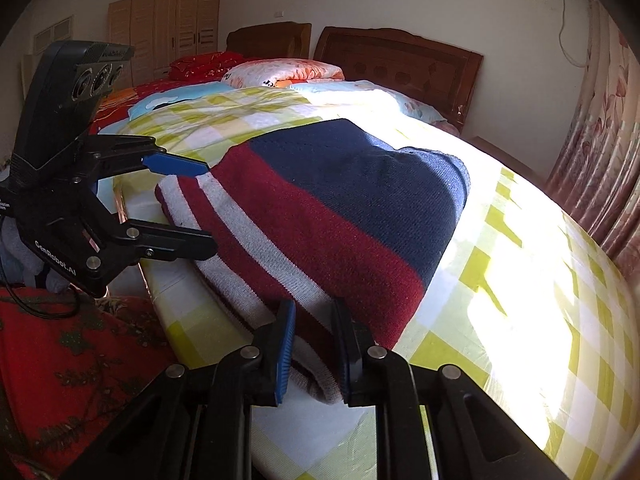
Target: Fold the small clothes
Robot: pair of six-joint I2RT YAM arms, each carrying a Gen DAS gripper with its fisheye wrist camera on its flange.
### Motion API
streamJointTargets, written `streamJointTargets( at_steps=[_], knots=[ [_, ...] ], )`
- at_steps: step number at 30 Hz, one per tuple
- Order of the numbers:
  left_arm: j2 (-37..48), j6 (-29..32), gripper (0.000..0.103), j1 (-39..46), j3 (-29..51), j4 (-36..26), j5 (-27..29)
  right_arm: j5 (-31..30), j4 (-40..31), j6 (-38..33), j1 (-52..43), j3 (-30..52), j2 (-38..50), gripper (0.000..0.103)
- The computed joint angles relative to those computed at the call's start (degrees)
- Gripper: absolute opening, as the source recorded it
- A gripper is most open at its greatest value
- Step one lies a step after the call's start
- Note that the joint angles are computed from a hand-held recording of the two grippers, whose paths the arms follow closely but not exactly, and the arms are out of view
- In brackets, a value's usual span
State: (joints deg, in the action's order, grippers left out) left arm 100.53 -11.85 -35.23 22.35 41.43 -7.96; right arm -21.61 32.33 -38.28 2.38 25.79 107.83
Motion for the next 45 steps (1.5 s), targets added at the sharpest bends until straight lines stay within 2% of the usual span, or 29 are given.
streamJointTargets(
  at_steps=[3, 7, 9, 14, 16, 19, 22, 23, 26, 28, 31, 35, 37, 41, 43, 45],
  knots=[
    [-3.02, 0.65, 0.103, -0.33, -2.36, 2.75, 3.32, -0.71, -1.55, 0.28, -0.53, 1.03, 0.08, 0.017],
    [2.72, 1.78, 0.103, -1.37, 3.59, -5.05, 3.02, -0.15, -0.58, 0.61, -0.35, 0.27, -0.24, 0.017],
    [3.40, 2.54, 0.103, -1.69, 3.66, -4.82, 2.57, -0.11, -0.93, 0.52, -0.30, 0.25, -0.48, 0.017],
    [-3.99, 1.49, 0.103, 1.35, 2.48, -6.45, 6.71, -4.73, -7.90, 1.07, -2.95, 2.16, -4.50, 0.018],
    [-4.89, 0.53, 0.103, 2.44, 5.15, -8.92, 5.92, -5.83, -7.77, 2.88, -3.72, 3.40, -5.75, 0.020],
    [-0.48, 0.24, 0.103, 3.47, 13.68, -15.92, 4.65, -4.72, -6.65, 8.16, -3.84, 8.09, -3.63, 0.020],
    [5.85, -0.42, 0.103, 3.38, 21.11, -23.62, 2.25, -5.11, -12.03, 9.07, -4.13, 15.55, 2.26, 0.021],
    [7.13, -0.29, 0.103, 3.35, 21.75, -24.14, 1.87, -6.27, -14.00, 8.24, -4.50, 17.38, 3.75, 0.021],
    [6.74, 1.25, 0.103, 2.49, 20.06, -22.35, 0.27, -8.23, -18.27, 8.12, -5.44, 20.11, 3.29, 0.021],
    [6.44, 0.51, 0.103, 3.11, 19.92, -22.36, 1.37, -7.27, -17.81, 9.69, -5.16, 21.16, 2.39, 0.021],
    [6.93, 0.11, 0.103, 3.19, 20.30, -22.75, 1.22, -9.11, -18.84, 13.24, -4.43, 26.72, 4.50, 0.021],
    [7.40, 1.28, 0.103, 2.53, 20.66, -23.28, -0.01, -3.10, -25.89, 13.75, -1.88, 37.35, 13.24, 0.021],
    [7.36, 1.47, 0.103, 2.85, 20.20, -22.62, 0.67, -4.18, -24.57, 14.06, -2.24, 37.23, 13.54, 0.021],
    [7.96, 1.38, 0.103, 2.32, 20.06, -21.63, -0.31, -1.64, -24.24, 15.18, -1.25, 37.78, 12.56, 0.022],
    [8.06, 1.40, 0.103, 2.23, 19.91, -21.26, -0.47, 0.09, -24.23, 15.81, -0.19, 40.27, 14.08, 0.022],
    [8.06, 1.36, 0.103, 2.39, 20.13, -21.63, -0.20, 1.07, -27.13, 15.87, 0.30, 45.10, 17.39, 0.025]
  ],
)
